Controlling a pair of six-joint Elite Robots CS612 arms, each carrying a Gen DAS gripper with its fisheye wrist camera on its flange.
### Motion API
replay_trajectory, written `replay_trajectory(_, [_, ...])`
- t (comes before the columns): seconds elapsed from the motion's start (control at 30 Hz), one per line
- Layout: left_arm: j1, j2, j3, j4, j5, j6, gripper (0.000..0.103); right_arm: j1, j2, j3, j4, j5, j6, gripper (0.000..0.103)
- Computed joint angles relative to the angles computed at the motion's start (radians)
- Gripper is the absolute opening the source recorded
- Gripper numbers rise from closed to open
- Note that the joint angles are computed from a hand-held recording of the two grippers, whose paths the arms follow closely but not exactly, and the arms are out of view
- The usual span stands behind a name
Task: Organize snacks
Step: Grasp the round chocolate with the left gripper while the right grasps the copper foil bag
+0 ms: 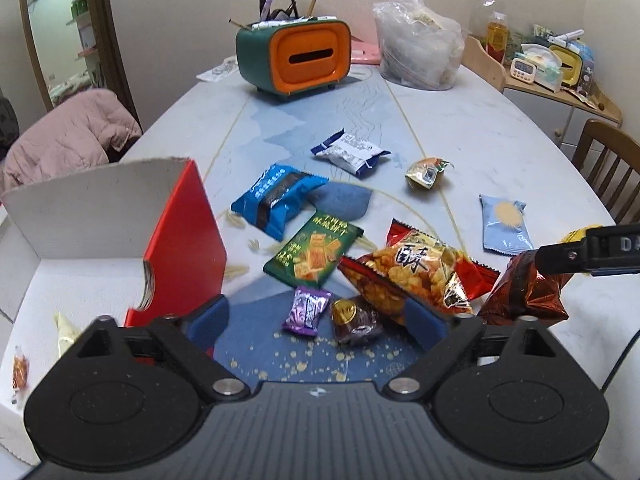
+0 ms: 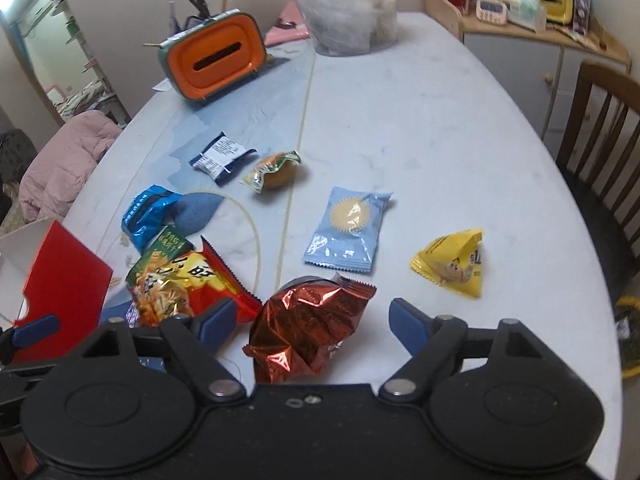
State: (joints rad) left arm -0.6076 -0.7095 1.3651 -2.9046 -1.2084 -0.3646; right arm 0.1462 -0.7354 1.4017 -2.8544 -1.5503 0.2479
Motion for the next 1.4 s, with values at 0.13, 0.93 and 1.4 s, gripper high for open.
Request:
replay_trajectory(0.13, [-0.015, 0.007, -0.002, 0.006, 0.005, 0.018, 0.081, -0.003, 0.008, -0.012, 0.015, 0.01, 0.024, 0.083])
replay_trajectory(0.93, [0.016, 0.067, -0.113, 0.16, -0.121, -0.044, 0.04, -0.01, 0.036, -0.059, 0.082, 0.068, 0.076, 0.059])
replay_trajectory(1.4, [0.026, 0.038, -0.074, 0.13, -0.171, -0.08, 0.034, -0.005, 0.01, -0.007, 0.028, 0.067, 0.07, 0.044])
